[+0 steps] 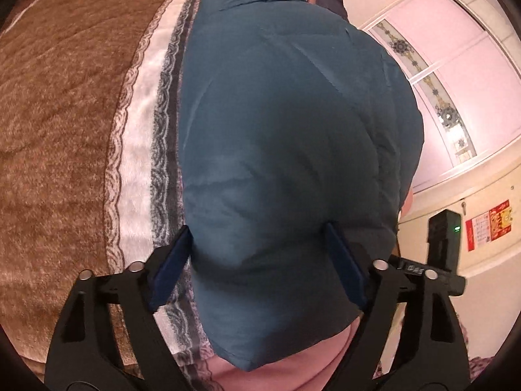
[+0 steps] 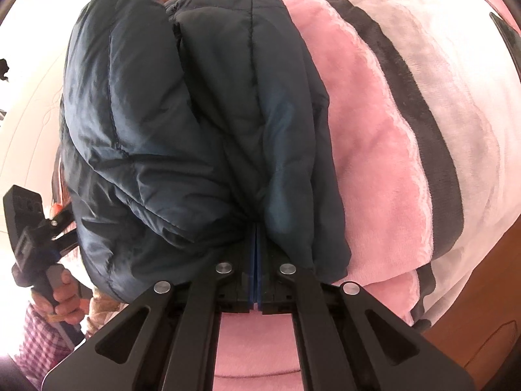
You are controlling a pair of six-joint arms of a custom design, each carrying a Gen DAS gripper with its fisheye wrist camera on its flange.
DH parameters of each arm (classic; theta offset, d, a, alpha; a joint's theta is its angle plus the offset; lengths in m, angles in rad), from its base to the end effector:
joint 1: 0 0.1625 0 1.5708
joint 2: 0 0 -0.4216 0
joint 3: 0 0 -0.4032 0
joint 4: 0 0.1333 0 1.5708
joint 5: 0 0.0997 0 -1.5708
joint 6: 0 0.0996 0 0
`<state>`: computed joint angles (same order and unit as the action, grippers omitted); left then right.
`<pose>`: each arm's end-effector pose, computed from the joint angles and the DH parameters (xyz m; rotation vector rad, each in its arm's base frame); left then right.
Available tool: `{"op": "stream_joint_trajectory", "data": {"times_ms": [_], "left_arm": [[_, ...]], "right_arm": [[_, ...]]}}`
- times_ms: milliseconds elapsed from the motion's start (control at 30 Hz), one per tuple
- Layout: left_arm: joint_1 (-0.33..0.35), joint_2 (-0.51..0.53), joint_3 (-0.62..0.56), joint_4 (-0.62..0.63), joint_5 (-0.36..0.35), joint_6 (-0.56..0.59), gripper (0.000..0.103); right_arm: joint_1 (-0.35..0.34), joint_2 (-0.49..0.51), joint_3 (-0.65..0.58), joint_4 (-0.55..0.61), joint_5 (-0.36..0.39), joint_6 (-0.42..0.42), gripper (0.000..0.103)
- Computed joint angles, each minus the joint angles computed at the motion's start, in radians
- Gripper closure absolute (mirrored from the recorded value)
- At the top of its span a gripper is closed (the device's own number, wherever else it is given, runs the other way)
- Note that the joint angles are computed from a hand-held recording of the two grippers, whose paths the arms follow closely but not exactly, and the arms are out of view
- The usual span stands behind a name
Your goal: Fold large clothes
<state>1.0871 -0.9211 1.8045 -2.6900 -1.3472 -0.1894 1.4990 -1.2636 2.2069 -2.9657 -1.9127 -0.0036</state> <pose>-0.1557 -0.6304 0.1154 0.3973 2.9501 -0.4431 0.0641 -0.5008 0.1971 -0.2007 -2.7175 0.6073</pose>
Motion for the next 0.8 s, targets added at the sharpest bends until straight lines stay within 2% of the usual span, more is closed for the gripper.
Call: {"op": "stream_joint_trajectory", "data": {"times_ms": [100,133,167,200,267,433,500,733,800], "left_arm": [[-0.01,0.003,-0.002,0.0,0.013,-0.004,0.029],[-0.014,0.004,0.002,-0.006,0.019,-0.004,0.029],[-0.017,0.005,0.005,-0.012,0.025,-0.004,0.029],[-0.019,0.008,0.003,-0.012,0.029,-0.005,0.029],[-0.031,0.013,0.003,-0.018,0.047,0.001,0.029],[-0.062,0.029,-0.012,-0.014,0.093,0.012,0.031],[-0.071,0.036,-0.022,-0.007,0.102,0.009,0.031],[-0.072,0.052,-0.065,0.029,0.099,0.03,0.033],[-0.068,0.049,-0.066,0.03,0.093,0.054,0.035]], "right_arm": [[-0.009,-0.054,0.009,0.03,0.059,0.005,0.095],[-0.017,-0.08,0.02,0.023,0.094,-0.002,0.085],[-0.026,-0.105,0.03,0.012,0.124,-0.005,0.07],[-0.034,-0.13,0.038,-0.001,0.143,0.001,0.064],[-0.052,-0.163,0.041,-0.024,0.169,0.019,0.036],[-0.098,-0.136,-0.023,-0.007,0.235,0.063,0.035],[-0.105,-0.092,-0.066,0.009,0.223,0.083,0.035],[-0.134,0.029,-0.175,0.107,0.245,0.134,0.031],[-0.153,0.051,-0.196,0.138,0.295,0.145,0.034]]}}
